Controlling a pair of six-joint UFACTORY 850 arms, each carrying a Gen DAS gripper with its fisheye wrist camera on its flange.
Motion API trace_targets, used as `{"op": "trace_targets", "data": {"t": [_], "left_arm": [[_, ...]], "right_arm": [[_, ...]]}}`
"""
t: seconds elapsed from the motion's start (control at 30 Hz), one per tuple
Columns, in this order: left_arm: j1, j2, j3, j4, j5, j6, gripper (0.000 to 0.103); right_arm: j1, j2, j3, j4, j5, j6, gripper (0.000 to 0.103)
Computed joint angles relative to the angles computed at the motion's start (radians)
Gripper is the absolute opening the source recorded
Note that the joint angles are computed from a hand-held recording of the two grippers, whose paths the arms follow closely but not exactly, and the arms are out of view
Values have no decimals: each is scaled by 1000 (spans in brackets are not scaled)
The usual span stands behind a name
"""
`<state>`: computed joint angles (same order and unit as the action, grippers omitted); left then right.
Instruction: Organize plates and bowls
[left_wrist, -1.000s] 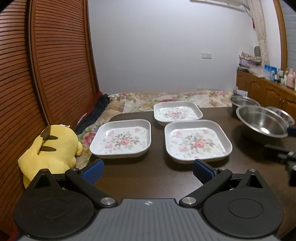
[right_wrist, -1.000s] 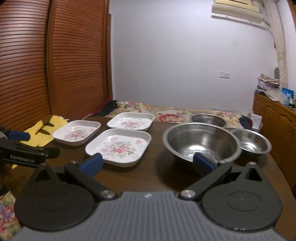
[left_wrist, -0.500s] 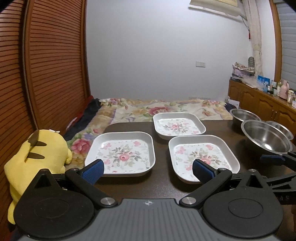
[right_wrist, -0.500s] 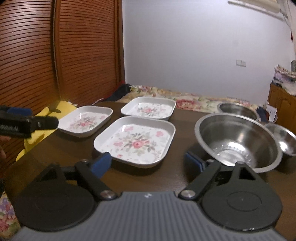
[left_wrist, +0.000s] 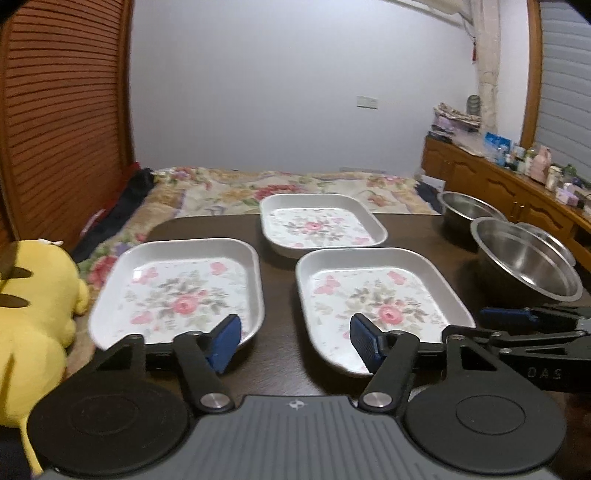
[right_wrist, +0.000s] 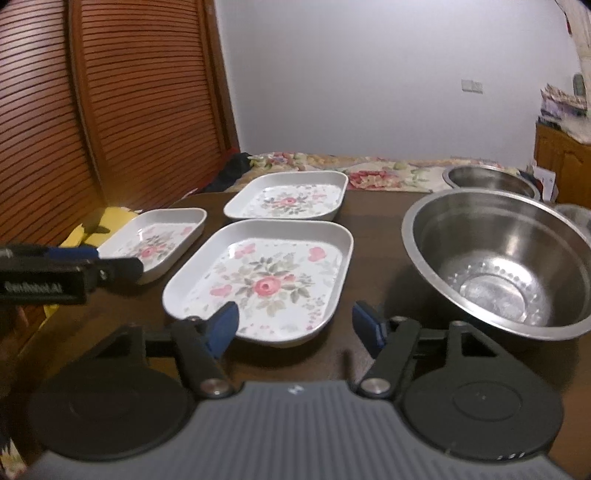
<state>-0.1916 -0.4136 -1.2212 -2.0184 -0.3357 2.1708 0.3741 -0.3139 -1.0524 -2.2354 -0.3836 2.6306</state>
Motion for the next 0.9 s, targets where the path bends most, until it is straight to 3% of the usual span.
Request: {"op": "trace_targets", "data": {"t": [0.23,0.5,0.7,0.9], "left_arm": [[-12,-48,-43,73,-3,-77,47],[-22,-81,-63,91,18,-109,35],[-22,-84,-71,96,18,-116,14],[-22,-90,-82,128,21,-135,13]], "right_arm": [[-22,-20,-10,-31,23,82,57],[-31,-34,-13,-119,31,176,48],[-40,-38,-11,-157,19,220,45],[-45,-39,-12,-191,27,259,34]]}}
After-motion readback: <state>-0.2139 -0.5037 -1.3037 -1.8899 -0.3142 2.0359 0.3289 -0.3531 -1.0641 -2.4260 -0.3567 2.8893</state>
